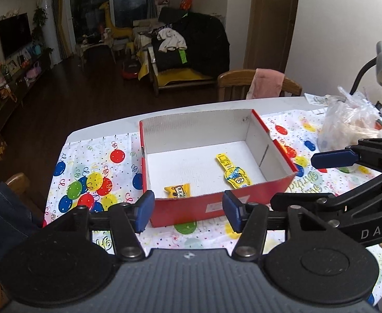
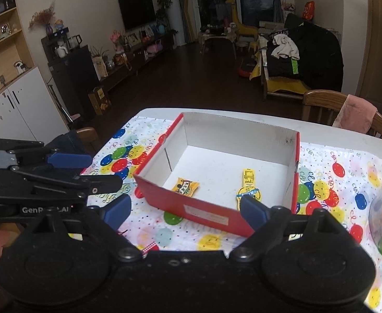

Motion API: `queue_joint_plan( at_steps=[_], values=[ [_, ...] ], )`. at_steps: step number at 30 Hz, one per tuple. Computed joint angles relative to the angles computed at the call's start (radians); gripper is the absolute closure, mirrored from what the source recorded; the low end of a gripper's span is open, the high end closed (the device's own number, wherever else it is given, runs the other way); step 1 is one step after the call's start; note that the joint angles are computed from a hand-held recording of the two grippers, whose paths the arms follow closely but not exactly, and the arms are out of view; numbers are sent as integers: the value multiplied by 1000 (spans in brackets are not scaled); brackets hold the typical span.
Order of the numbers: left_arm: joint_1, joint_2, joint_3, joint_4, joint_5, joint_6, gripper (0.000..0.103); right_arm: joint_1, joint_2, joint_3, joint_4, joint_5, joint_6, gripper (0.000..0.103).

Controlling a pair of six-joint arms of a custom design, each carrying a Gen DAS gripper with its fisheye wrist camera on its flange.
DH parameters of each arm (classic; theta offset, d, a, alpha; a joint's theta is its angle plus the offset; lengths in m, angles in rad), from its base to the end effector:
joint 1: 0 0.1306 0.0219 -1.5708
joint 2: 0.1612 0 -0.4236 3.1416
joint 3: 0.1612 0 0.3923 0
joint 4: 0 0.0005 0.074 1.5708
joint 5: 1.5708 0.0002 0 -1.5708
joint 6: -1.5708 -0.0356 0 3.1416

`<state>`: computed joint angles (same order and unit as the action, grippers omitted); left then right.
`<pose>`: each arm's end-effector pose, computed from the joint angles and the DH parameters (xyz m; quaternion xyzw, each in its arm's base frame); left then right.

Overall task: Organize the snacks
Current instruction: 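Move both tools back over the snack pile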

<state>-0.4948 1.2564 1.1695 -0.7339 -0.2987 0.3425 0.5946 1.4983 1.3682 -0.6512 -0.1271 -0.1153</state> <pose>0.3757 -0.1914 0.4360 0.0157 0.9216 -0.0207 0.3872 0.4334 0.2979 0.4245 -0.2424 0.8891 0.1883 0.3395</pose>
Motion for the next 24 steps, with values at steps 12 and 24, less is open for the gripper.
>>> queue_joint_plan(
  at_steps=[12, 24],
  values=[
    [-47, -142, -103, 23, -27, 37, 32, 59, -108, -115, 63, 18, -96, 3],
    [-52, -281, -250, 44, -53, 67, 21, 123, -157, -211, 99, 67, -175, 0]
  ],
)
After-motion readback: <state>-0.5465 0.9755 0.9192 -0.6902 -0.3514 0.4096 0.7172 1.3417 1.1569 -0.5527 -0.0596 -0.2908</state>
